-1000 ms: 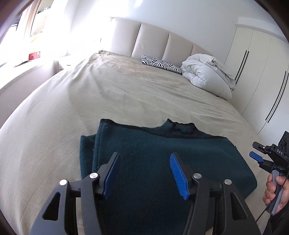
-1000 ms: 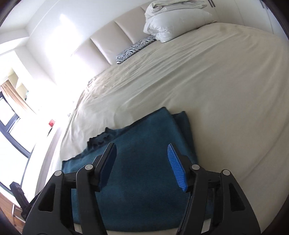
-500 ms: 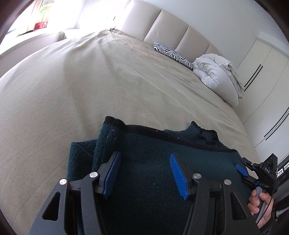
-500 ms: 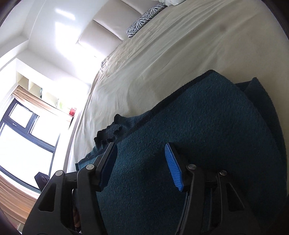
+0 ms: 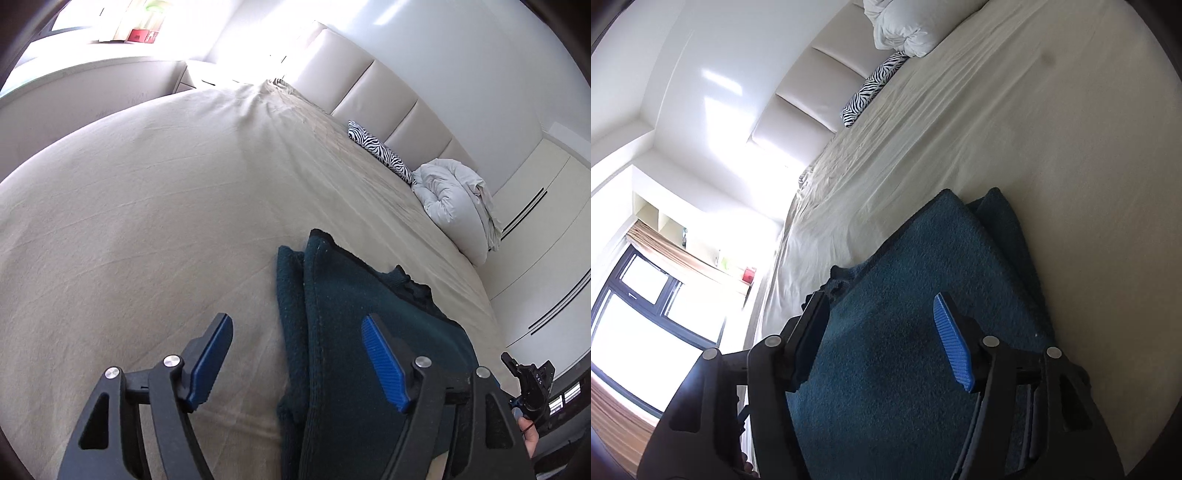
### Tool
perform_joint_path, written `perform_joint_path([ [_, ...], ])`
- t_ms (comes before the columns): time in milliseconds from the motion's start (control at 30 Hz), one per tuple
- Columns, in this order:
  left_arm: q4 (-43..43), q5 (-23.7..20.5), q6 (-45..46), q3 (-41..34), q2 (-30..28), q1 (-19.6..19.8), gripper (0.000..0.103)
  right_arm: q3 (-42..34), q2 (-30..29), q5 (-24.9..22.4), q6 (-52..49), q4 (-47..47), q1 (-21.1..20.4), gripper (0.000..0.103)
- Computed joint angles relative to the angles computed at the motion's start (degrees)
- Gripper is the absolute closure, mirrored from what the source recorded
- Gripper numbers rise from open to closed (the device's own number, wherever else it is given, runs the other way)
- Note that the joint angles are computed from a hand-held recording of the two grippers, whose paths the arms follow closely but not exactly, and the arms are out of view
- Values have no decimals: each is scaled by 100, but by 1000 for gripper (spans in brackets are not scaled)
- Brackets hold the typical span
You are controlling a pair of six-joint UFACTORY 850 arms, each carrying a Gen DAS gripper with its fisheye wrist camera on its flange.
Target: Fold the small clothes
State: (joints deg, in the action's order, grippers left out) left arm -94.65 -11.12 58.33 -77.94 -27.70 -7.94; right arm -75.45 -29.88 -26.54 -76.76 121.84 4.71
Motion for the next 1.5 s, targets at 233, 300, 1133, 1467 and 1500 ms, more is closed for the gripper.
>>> perform_joint_path([
  [233,-199,-985,-231,282,25,123,28,-401,-242,-470,1023,-1129,432,44],
  [300,353,-1176,-726,75,-111,121,25,-525,-353,-564,1213,-1240,520,44],
  [1133,870,-3062,-1497,-764,-980,521,58,-1234,-811,-1314,2472,-2349,1129,44],
  [1467,376,-3304,-1106,-440,-915,668,82,-1625,-1016,-1416,2894,-2813,1262,44],
  [1500,385,-3259,-1082,-427,-894,661,83,-1700,-1060,-1422,2981,-2909,1271,44],
])
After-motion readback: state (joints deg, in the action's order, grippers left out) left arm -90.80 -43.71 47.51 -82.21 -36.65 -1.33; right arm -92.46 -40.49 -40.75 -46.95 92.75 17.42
